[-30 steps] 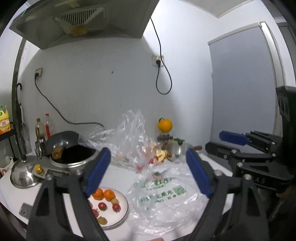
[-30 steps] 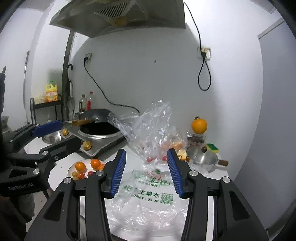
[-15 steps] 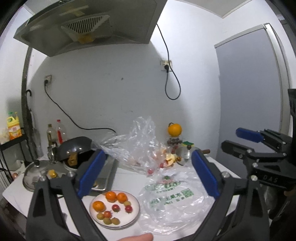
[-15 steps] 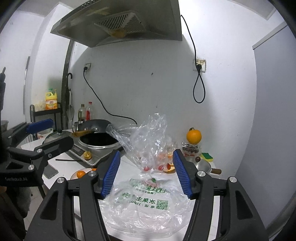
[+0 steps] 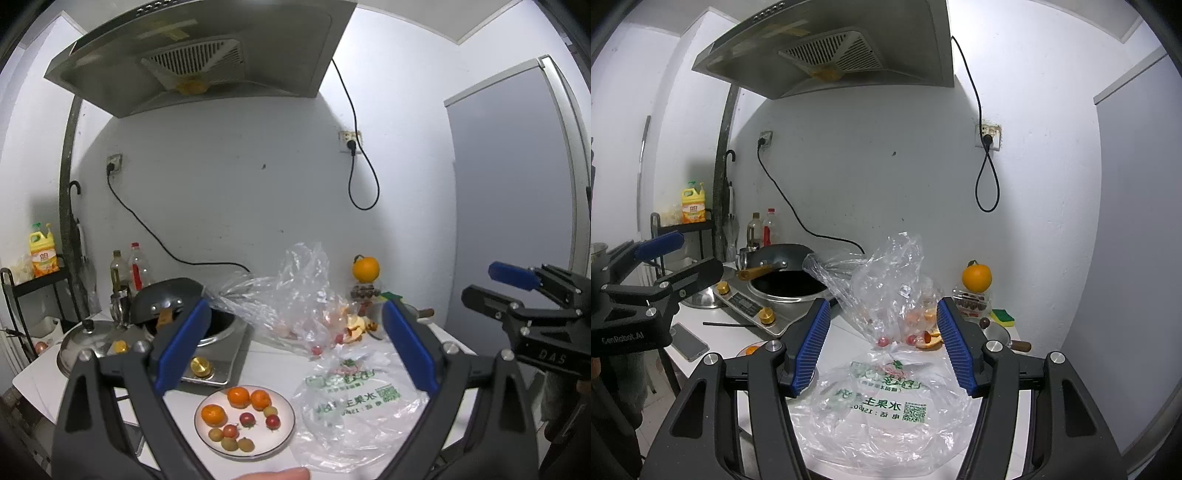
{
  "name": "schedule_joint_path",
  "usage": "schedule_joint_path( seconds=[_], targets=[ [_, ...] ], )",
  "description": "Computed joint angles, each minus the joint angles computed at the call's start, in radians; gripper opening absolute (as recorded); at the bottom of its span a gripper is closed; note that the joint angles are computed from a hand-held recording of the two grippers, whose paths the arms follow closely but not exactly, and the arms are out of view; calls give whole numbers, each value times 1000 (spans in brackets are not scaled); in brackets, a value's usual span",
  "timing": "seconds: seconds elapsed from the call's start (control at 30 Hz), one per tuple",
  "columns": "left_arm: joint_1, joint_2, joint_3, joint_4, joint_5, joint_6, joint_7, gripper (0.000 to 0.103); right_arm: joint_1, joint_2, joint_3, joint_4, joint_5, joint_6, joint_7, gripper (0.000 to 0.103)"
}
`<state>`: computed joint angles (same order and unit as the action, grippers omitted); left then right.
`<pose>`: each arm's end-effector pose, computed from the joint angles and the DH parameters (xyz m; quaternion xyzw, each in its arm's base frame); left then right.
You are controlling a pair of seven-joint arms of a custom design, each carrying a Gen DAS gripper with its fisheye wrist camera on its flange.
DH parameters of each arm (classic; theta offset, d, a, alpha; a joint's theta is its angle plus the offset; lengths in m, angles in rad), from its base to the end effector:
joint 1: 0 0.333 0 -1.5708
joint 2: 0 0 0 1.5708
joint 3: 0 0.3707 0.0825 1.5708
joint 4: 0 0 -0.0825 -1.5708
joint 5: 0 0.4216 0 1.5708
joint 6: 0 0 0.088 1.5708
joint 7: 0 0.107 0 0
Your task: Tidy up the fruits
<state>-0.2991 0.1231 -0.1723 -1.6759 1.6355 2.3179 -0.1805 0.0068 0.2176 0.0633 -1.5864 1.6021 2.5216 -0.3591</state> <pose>0.6267 -0.2901 0.6467 -0.6116 0.4322 -0.3741 0.5470 0.7233 0.0362 0.6279 -0.7181 0.2557 -0.3261 0.5591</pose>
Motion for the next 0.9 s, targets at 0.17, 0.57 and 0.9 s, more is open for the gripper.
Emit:
schedule_joint_path(
  seconds=[0.17, 0.57, 0.9],
  targets=[
    [1, -3, 0, -4, 3, 4, -1, 96, 1, 1, 0, 2, -8, 1, 5, 63],
    [-1, -2, 0, -5, 0, -11, 4, 96, 3, -1, 1, -6, -14, 9, 8, 64],
    [0, -4, -2, -11, 7, -14, 1, 96, 5, -4, -1, -10, -15, 10, 7, 64]
  ],
)
